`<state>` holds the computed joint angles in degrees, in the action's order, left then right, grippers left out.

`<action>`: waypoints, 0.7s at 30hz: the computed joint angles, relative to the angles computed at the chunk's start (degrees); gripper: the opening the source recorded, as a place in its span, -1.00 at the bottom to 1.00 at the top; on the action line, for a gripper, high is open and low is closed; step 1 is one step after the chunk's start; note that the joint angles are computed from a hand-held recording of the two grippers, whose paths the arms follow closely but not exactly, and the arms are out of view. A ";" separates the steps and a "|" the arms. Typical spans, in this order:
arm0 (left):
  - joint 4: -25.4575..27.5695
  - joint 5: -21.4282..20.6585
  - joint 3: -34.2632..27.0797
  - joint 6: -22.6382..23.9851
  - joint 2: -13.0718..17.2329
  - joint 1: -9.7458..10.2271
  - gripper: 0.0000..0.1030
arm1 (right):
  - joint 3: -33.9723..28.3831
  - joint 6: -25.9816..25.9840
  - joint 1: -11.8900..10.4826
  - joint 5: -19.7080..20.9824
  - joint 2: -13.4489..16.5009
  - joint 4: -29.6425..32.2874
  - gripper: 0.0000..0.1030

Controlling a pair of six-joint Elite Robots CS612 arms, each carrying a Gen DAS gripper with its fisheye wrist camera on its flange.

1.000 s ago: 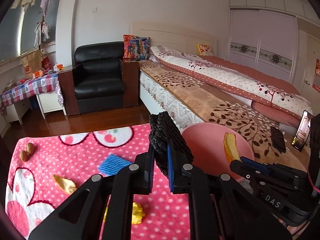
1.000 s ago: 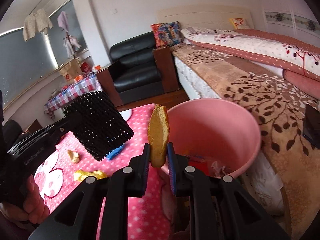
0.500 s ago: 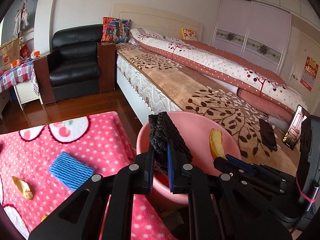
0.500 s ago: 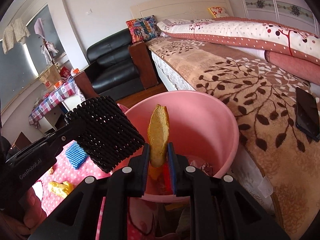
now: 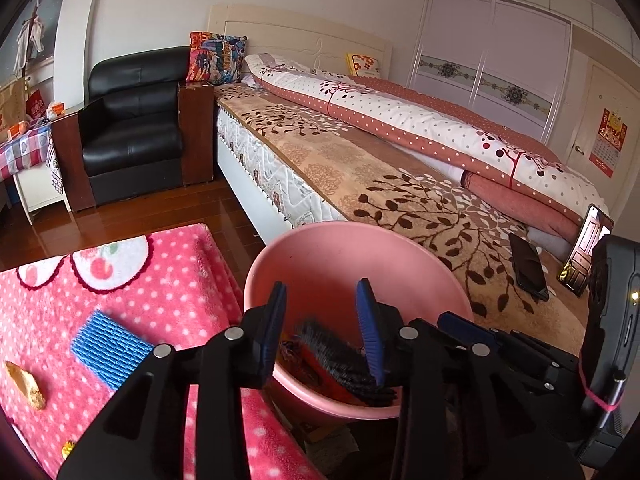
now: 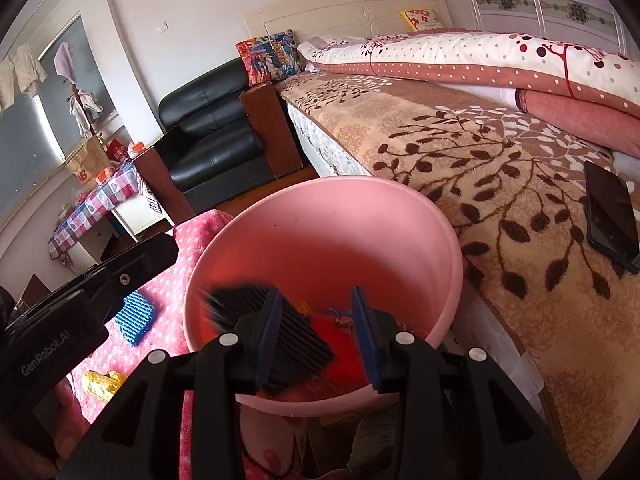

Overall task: Collect trash
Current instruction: 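Open both tools to drop the black net and crust into the bucket, then bring both open tools back over the table toward the yellow wrapper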

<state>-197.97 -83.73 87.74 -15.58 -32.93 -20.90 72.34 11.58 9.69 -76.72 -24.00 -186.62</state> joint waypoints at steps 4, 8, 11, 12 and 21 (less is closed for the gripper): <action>-0.51 1.12 0.79 -0.17 -0.49 -0.10 -0.29 | 0.90 0.29 0.09 -0.15 -0.46 -0.93 -0.26; -1.75 4.06 2.22 -0.29 -1.12 -0.52 -0.29 | 2.45 0.57 0.18 0.35 -1.14 -2.39 -0.22; -3.16 5.57 3.89 -0.12 -1.77 -0.72 -0.29 | 3.82 0.59 0.34 1.34 -1.79 -3.34 -0.20; -2.95 6.08 4.55 -0.01 -2.16 -0.78 -0.29 | 4.37 0.50 0.46 1.54 -2.06 -3.74 -0.20; -6.75 11.19 10.70 -0.33 -4.59 -1.39 -0.29 | 9.16 -0.88 2.24 2.91 -4.12 -8.59 -0.19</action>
